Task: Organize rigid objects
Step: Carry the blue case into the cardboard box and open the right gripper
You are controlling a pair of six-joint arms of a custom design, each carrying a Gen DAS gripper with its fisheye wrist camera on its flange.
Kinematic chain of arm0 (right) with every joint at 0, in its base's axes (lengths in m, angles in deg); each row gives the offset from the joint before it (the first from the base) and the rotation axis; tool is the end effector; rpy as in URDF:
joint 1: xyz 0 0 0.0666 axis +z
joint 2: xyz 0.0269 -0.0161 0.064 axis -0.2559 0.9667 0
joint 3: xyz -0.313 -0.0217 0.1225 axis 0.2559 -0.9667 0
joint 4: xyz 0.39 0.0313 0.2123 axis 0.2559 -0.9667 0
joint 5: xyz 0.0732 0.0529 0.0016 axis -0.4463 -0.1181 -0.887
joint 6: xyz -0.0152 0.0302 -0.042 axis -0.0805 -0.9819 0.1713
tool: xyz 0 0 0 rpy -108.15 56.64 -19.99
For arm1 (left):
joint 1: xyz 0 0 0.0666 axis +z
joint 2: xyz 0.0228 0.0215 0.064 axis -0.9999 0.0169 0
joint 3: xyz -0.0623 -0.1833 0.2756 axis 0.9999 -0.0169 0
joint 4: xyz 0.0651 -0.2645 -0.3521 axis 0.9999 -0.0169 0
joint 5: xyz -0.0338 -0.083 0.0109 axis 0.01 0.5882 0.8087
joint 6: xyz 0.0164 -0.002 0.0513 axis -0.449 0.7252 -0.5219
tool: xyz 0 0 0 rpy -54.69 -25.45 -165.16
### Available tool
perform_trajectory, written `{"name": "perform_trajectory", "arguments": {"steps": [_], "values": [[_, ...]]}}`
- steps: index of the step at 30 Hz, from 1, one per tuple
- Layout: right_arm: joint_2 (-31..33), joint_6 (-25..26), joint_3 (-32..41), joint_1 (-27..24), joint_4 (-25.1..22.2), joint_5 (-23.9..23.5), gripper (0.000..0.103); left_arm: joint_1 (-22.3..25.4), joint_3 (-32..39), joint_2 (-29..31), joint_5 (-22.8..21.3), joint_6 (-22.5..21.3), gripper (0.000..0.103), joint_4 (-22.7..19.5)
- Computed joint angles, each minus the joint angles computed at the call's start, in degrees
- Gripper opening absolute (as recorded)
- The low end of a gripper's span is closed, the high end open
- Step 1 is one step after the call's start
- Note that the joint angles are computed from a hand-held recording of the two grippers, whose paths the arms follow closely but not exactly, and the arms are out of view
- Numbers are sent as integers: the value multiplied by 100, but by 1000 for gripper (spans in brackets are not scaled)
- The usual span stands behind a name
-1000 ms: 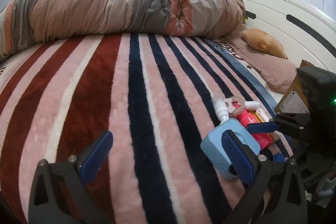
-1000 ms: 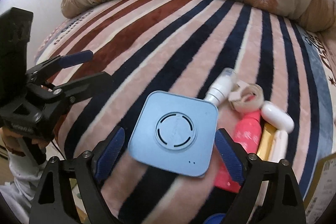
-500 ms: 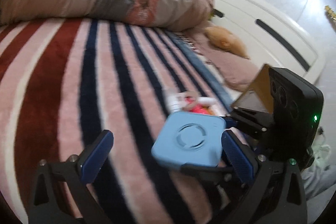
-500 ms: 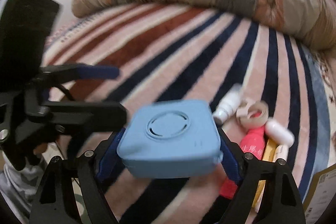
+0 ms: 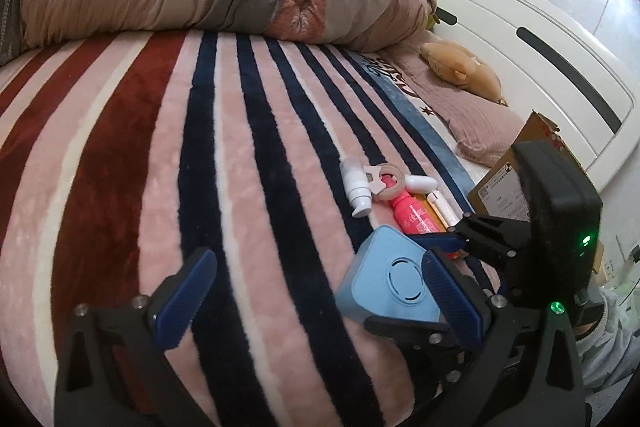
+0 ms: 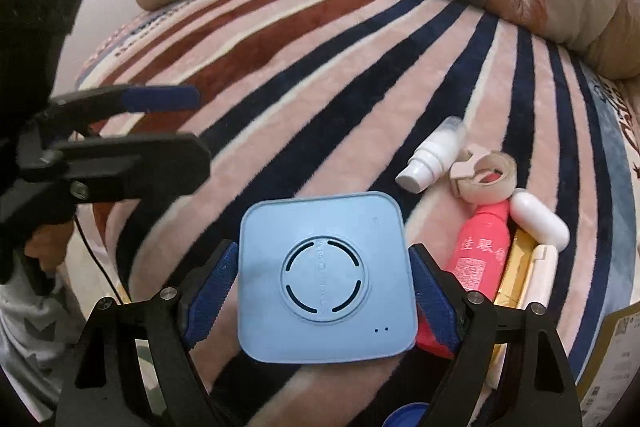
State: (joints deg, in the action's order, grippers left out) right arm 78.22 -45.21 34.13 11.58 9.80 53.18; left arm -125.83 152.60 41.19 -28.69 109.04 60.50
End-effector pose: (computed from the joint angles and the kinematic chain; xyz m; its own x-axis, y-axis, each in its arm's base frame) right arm 0.4926 0.2544 0.2462 -0.6523 -0.5594 -0.5113 -0.6988 0.7052 0.1200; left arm 0.4544 -0.3395 0.2664 -0.7789 -0.0555 -0.6246 0.2192 0.9091 -0.3542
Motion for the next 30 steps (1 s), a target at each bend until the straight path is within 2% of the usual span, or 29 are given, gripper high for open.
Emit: {"name": "perform_trajectory", "arguments": {"steps": [2,6,12,15,18,20,23,27,30], "values": [[82,92,43,28,-35,112,80,2,9,4,-16,-37,102,-65],[-182,38,-224,63,364,172,79,-9,-49,-111,189,-66,102,-35],[-1249,-76,-925,-85,1217,-395,79,-204,166,-311,565,-189,101,74],[-1927,-194,-1338,-195,1679,-666,79,-398,443,-344,715,-289,95,123],[-2663,-314,-1773,-315,2160,-790,79,-610,860,-226,763,-307,83,106],[-3057,-308,-1950,-464,2303,-818,79,-741,1268,-19,771,-346,63,5],[-3469,-354,-2104,-823,2312,-863,79,-967,2085,451,514,-490,45,-285],[-3758,-572,-2176,-1576,2151,-1347,79,-1187,3426,1373,603,-756,42,-714],[-3819,-581,-2139,-2123,1830,-1654,79,-1335,4647,2228,651,-1019,42,-1255]]}}
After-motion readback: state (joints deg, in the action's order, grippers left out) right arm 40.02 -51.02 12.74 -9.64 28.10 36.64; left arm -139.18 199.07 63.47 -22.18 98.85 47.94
